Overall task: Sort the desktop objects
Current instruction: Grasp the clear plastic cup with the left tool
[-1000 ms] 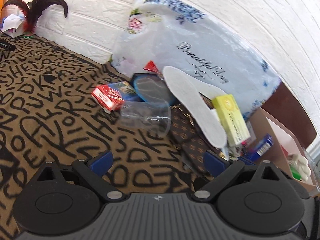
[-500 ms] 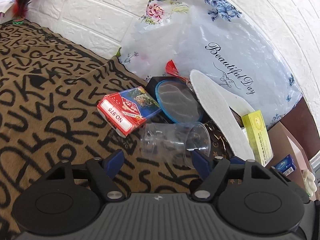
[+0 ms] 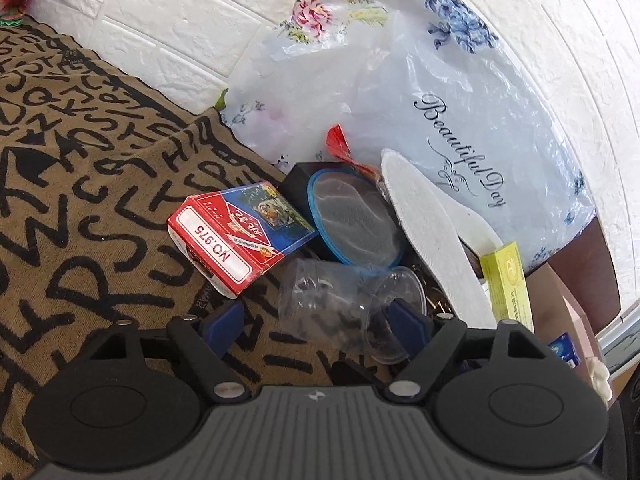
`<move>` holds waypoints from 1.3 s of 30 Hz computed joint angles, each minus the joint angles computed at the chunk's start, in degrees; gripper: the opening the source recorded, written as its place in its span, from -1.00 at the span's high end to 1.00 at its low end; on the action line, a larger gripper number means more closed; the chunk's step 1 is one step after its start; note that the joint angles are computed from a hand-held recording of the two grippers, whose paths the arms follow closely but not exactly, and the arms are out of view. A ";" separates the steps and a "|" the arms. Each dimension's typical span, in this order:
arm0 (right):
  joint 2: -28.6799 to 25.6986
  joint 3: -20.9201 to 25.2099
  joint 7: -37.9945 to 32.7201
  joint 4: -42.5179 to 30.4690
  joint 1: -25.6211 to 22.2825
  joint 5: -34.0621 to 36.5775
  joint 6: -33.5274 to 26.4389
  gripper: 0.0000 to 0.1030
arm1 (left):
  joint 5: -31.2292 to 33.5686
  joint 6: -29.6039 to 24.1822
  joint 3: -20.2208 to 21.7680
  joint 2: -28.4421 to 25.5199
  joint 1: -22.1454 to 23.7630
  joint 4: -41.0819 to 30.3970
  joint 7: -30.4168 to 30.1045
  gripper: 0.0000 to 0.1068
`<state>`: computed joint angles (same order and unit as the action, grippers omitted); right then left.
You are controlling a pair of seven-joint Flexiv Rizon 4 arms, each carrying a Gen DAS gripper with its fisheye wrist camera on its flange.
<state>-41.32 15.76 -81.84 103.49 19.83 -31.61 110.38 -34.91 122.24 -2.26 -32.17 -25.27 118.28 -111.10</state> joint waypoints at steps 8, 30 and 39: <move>1.28 -3.55 -0.24 0.63 3.52 3.45 -0.98 0.36 | 5.83 -0.73 -1.86 -0.51 3.08 -1.51 -2.11 -0.21; 11.69 2.54 1.17 16.61 -6.27 -1.56 7.82 0.48 | -38.30 13.50 -1.47 3.42 -22.22 -0.94 25.54 0.01; 17.47 -1.11 3.10 23.80 -7.14 -5.18 18.37 0.48 | -43.22 21.39 -9.35 3.29 -21.38 -5.62 33.00 0.00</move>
<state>-23.85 14.65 -78.74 127.29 12.69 -36.79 128.76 -78.13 143.63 -11.61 -28.88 -46.65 112.66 -78.10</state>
